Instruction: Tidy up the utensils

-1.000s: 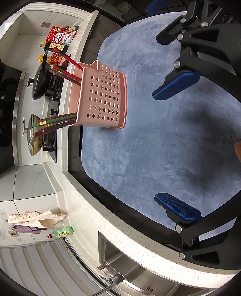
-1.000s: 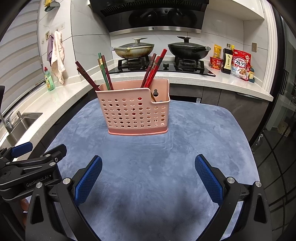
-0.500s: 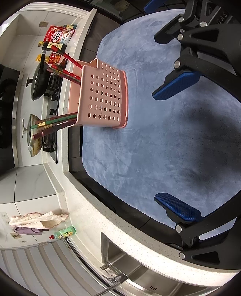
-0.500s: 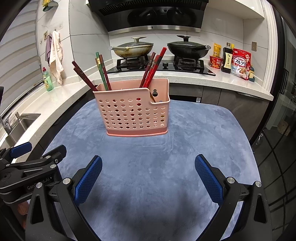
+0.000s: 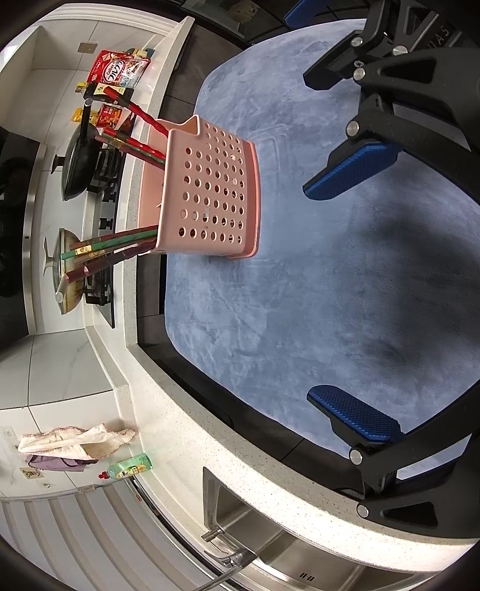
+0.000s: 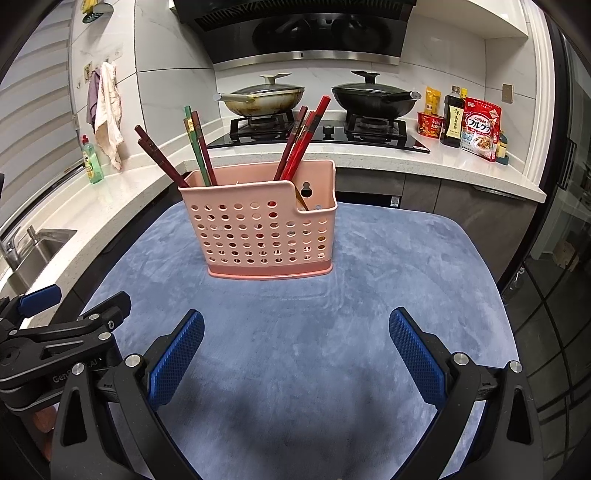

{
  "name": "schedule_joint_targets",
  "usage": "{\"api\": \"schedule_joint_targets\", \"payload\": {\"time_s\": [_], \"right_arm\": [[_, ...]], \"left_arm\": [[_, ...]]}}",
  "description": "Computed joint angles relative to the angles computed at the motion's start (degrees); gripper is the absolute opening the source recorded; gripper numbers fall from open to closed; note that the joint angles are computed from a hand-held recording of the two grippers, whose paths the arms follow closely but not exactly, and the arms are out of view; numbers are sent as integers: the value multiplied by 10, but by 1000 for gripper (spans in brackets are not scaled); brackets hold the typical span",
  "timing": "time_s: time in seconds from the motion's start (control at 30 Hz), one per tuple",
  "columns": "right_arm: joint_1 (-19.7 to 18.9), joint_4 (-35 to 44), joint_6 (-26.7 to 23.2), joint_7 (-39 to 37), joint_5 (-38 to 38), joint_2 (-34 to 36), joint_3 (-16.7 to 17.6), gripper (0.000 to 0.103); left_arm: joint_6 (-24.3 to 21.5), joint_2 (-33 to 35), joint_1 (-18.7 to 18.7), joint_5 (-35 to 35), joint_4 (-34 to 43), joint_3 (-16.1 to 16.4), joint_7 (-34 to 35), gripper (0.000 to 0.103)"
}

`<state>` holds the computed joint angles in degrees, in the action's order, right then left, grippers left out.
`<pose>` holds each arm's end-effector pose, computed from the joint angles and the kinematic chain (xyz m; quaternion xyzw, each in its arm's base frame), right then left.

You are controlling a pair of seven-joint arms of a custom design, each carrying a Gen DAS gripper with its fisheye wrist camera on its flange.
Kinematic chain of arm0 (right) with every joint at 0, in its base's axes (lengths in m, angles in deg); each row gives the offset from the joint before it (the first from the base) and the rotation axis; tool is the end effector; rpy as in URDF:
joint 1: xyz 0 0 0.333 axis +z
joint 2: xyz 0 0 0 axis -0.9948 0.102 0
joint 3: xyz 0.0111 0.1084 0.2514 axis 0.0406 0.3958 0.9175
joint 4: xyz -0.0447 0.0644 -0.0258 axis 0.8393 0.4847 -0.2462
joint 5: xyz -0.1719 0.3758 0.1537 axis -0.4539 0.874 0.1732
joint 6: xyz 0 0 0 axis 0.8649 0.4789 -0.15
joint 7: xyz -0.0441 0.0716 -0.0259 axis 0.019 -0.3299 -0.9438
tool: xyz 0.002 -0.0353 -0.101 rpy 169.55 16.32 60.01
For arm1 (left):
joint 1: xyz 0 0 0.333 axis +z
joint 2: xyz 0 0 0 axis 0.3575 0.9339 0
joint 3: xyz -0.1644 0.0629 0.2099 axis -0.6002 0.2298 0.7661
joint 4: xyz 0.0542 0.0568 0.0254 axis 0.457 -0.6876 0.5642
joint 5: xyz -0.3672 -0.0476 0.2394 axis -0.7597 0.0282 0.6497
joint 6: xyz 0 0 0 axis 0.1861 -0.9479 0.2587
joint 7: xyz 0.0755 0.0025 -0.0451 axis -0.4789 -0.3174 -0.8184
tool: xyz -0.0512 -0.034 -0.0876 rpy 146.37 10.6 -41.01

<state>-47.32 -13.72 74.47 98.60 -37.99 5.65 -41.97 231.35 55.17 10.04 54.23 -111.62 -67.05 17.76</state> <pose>0.6495 0.4290 0.4720 -0.5858 0.6891 -0.3086 0.2944 0.6898 -0.2110 0.4762 -0.6155 0.6914 -0.2538 0.2807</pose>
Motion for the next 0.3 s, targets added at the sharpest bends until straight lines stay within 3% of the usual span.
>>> {"api": "schedule_joint_targets", "payload": {"time_s": [0.3], "right_arm": [[-3, 8, -3, -3, 3, 5, -2, 97]], "left_arm": [[3, 11, -1, -3, 12, 2, -3, 96]]}}
